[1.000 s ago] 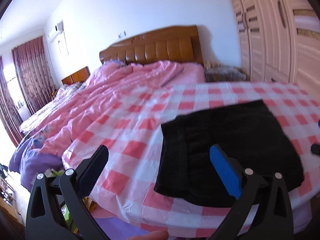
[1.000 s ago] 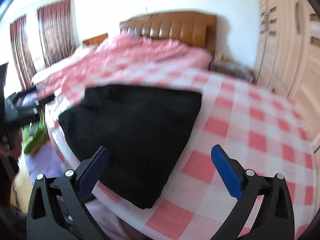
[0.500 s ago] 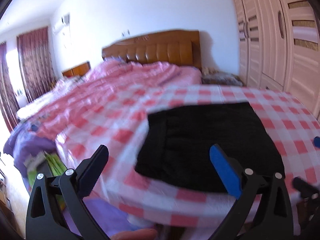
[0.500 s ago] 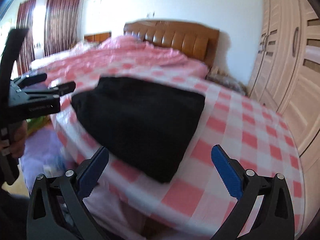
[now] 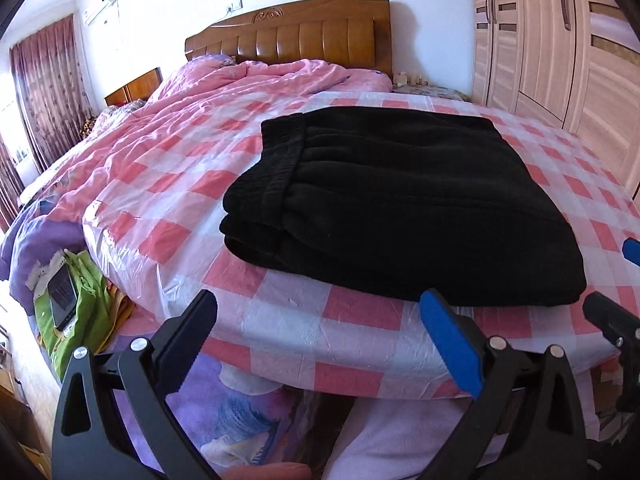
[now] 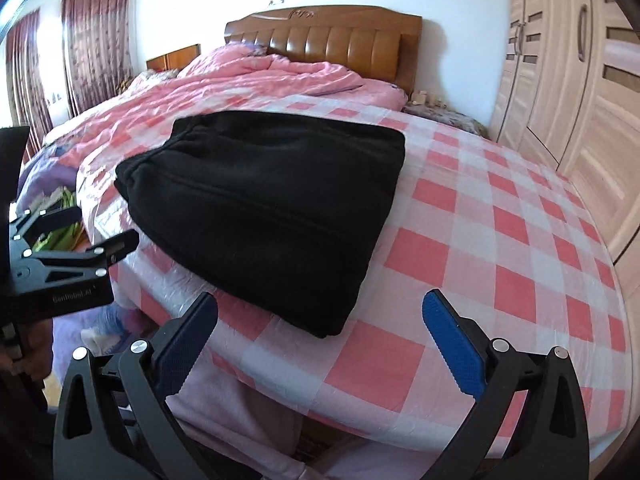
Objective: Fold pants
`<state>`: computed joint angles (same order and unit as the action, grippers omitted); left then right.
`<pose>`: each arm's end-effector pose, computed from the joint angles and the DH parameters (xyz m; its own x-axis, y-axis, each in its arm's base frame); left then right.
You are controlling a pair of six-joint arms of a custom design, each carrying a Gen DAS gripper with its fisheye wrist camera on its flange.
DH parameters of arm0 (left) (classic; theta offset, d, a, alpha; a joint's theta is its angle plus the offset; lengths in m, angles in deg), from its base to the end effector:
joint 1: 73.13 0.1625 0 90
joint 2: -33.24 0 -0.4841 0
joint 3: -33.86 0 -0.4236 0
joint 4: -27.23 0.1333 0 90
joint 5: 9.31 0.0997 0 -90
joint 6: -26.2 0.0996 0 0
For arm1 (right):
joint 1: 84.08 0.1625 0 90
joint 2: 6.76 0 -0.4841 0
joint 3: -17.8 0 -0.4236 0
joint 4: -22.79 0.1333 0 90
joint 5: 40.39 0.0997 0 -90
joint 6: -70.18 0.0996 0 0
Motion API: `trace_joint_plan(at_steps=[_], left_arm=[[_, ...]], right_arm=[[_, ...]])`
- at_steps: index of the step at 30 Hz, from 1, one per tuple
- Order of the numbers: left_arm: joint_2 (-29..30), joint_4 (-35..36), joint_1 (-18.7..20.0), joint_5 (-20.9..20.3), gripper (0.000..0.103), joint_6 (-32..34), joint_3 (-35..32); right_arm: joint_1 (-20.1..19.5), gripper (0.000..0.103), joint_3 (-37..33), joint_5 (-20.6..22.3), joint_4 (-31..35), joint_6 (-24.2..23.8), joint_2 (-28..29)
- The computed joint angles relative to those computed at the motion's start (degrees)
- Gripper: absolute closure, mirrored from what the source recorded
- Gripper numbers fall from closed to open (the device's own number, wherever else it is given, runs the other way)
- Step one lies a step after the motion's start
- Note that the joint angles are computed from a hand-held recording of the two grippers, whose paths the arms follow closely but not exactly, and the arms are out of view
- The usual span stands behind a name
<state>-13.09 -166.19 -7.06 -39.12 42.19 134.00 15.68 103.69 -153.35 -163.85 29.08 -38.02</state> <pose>-0.0777 -0.7168 0.2146 -0.6221 -0.2237 -0.7503 0.4517 0.6802 -0.5773 0.2278 -0.7670 0.0669 -0.6344 -0.4051 0.6584 -0.7205 0.6183 -0.3138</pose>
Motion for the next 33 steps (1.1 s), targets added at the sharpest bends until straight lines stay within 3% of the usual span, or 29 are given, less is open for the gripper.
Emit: trace_joint_plan(at_steps=[11, 33], left_arm=[[0.1, -2.02, -0.23, -1.32, 0.002, 2.89, -0.26], [-0.09, -1.86, -0.14, -1.79, 0.002, 2.62, -0.11]], right_arm=[[0.13, 0.004, -0.09, -0.27, 1.26, -0.31, 0.21], [0.25, 0.004, -0.12, -0.82, 1.87, -0.41, 0.52]])
